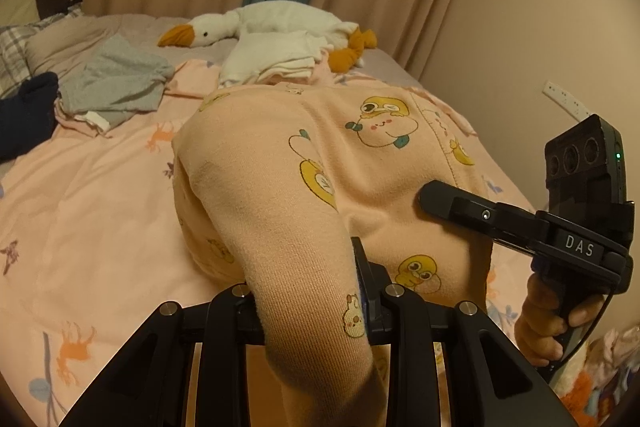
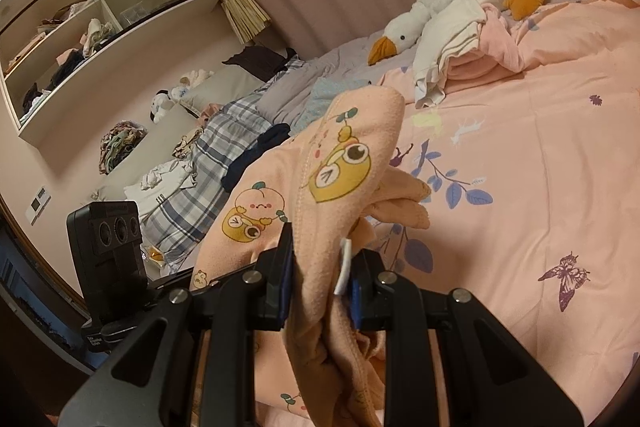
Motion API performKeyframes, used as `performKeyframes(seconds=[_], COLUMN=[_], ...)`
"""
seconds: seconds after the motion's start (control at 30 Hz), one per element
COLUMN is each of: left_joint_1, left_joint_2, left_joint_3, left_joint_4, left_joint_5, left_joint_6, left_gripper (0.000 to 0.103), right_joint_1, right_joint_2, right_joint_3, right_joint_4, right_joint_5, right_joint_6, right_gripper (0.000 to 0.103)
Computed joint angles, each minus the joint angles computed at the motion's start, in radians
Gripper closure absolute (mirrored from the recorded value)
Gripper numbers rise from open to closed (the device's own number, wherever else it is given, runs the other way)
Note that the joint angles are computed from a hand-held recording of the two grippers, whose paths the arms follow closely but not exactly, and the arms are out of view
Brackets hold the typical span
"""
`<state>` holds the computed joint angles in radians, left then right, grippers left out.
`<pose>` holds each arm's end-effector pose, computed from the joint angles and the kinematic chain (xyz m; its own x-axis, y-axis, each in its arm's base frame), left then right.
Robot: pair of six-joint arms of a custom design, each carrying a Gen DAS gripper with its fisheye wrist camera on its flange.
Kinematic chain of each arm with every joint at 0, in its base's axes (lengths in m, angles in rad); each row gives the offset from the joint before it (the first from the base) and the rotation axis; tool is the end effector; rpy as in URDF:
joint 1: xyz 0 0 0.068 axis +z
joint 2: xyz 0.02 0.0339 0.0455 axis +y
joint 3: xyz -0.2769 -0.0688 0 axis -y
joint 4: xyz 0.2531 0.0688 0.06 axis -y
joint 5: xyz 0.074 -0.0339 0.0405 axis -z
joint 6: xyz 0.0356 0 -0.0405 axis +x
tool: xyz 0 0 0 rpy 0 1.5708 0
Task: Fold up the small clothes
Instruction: 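Lift the strip end with the right tool and fold it over the strip, then lower the folded end onto the strip and open the right tool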
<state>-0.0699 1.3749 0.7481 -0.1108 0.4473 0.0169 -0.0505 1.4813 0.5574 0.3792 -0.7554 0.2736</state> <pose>0.2830 -0.0353 0.2139 -0.6643 0.0618 -0.7449 0.3936 0.8761 -0.2783 0.2820 0.0102 0.1717 -0.6466 0.2296 -0.7275 -0.3886 0.7215 0.5731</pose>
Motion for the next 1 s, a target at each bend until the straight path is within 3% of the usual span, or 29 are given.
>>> performKeyframes(seconds=[0.3, 0.43, 0.57, 0.7, 1.0], left_joint_1=[0.075, 0.093, 0.112, 0.142, 0.093], left_joint_2=[0.246, 0.37, 0.435, 0.425, 0.414], left_joint_3=[0.091, 0.137, 0.144, 0.116, 0.101], left_joint_4=[-0.056, -0.107, -0.101, -0.082, -0.034], left_joint_5=[0.05, -0.023, -0.039, 0.003, -0.101], left_joint_6=[0.022, 0.064, 0.081, 0.085, 0.07], left_gripper=[0.074, 0.074, 0.063, 0.061, 0.056], right_joint_1=[0.056, 0.118, 0.179, 0.185, 0.179], right_joint_2=[0.245, 0.417, 0.55, 0.541, 0.551], right_joint_3=[0.129, 0.246, 0.336, 0.337, 0.315], right_joint_4=[-0.042, -0.144, -0.191, -0.19, -0.151], right_joint_5=[0.056, 0.134, 0.246, 0.264, 0.275], right_joint_6=[-0.01, -0.042, -0.029, -0.028, -0.031], right_gripper=[0.08, 0.079, 0.073, 0.071, 0.071])
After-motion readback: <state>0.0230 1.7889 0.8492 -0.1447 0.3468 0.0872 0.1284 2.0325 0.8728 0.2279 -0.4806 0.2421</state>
